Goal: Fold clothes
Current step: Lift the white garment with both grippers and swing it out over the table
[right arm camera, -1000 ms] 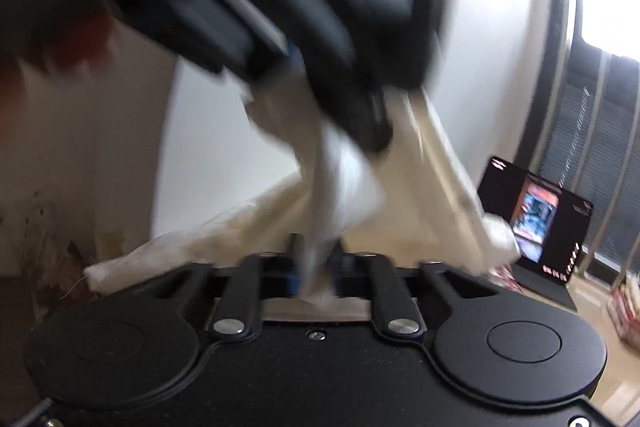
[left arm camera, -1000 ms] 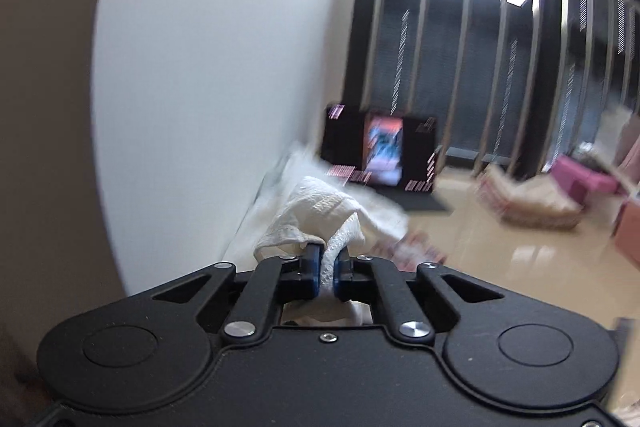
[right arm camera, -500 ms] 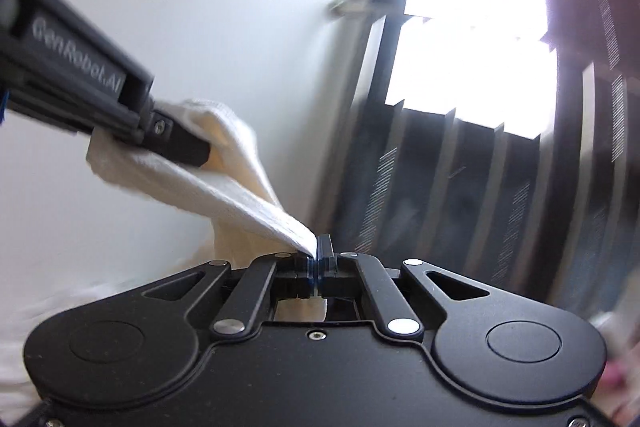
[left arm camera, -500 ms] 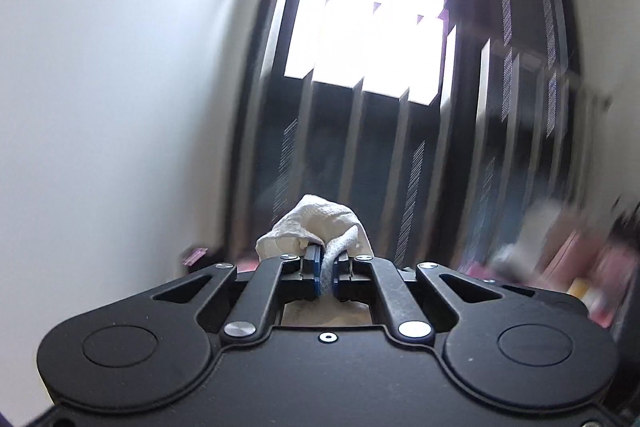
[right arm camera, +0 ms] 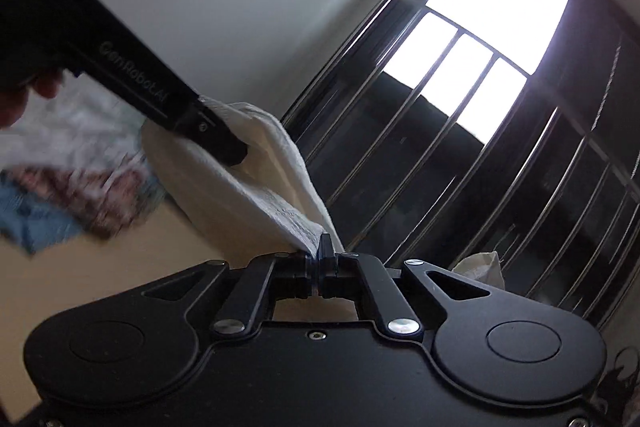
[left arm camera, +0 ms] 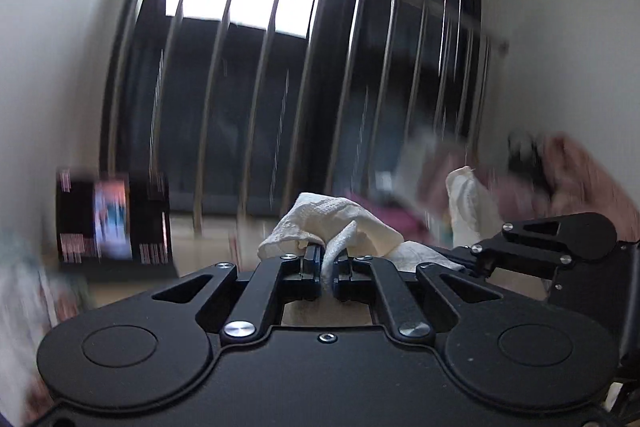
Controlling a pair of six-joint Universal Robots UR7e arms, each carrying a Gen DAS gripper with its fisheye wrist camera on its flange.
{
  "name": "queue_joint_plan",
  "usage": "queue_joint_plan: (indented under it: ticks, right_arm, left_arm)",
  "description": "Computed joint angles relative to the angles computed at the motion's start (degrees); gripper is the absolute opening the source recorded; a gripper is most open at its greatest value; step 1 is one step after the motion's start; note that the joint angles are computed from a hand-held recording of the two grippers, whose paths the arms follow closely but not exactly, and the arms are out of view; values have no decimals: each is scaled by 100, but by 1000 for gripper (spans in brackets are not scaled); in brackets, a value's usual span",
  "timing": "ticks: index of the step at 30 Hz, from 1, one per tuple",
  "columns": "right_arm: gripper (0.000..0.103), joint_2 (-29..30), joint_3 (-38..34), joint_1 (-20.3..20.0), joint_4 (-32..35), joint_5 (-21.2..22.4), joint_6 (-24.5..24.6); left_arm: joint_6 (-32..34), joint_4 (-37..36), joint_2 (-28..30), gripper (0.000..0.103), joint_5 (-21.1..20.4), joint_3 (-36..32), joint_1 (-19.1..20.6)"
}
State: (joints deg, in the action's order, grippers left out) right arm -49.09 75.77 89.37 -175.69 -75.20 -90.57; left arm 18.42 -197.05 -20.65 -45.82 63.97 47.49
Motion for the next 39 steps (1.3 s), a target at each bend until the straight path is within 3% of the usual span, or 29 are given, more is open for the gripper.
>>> queue_joint_plan:
  ticks: [2,4,7,9,12,14,17,20,26,29,31,32,33,37,39]
  right_arm:
    - [2,-175,767,-312,-70,-399,-309]
    - [2,-241,1309,-558,20,-892,-241]
    - [7,-419,1744,-787,253,-1296,254]
    - [28,-602,1931,-891,434,-1261,750]
    - [49,-809,1761,-885,1085,-1085,1519]
    - [53,-1009,1585,-838,1537,-923,1912]
    - [58,-1025,1356,-839,1394,-826,2194]
    - [60,-917,1219,-856,890,-979,2349]
    - [60,-628,748,-800,1037,-1305,2767]
    - [60,-440,552,-727,1158,-1522,2937]
    - [52,-335,397,-680,1343,-1683,2927]
    - [25,-281,316,-656,1440,-1764,2923]
    - [6,-262,272,-649,1515,-1799,2962]
    - [2,-275,115,-651,1877,-1697,3115]
    - [1,-318,-101,-643,2323,-1409,3371]
  left_arm:
    - [-862,394,-104,6,160,638,189]
    - [-1627,707,-223,6,297,1165,330]
    - [-1919,664,-291,6,555,1672,394]
    - [-1919,639,-355,6,725,1860,371]
    - [-2136,875,-475,10,902,1944,297]
    - [-2226,1091,-550,14,976,1908,265]
    - [-2536,1405,-598,25,1124,1936,164]
    - [-2608,1482,-568,28,1243,1928,110]
    - [-2784,1626,-572,32,1364,1935,85]
    - [-2906,1748,-583,32,1419,1910,115]
    - [-3131,1843,-589,32,1472,1892,147]
    - [-3301,1901,-604,28,1469,1894,168]
    - [-3471,1925,-636,11,1406,1915,194]
    - [-3994,1633,-804,4,1097,1922,330]
    - [-4124,1276,-936,4,998,1812,392]
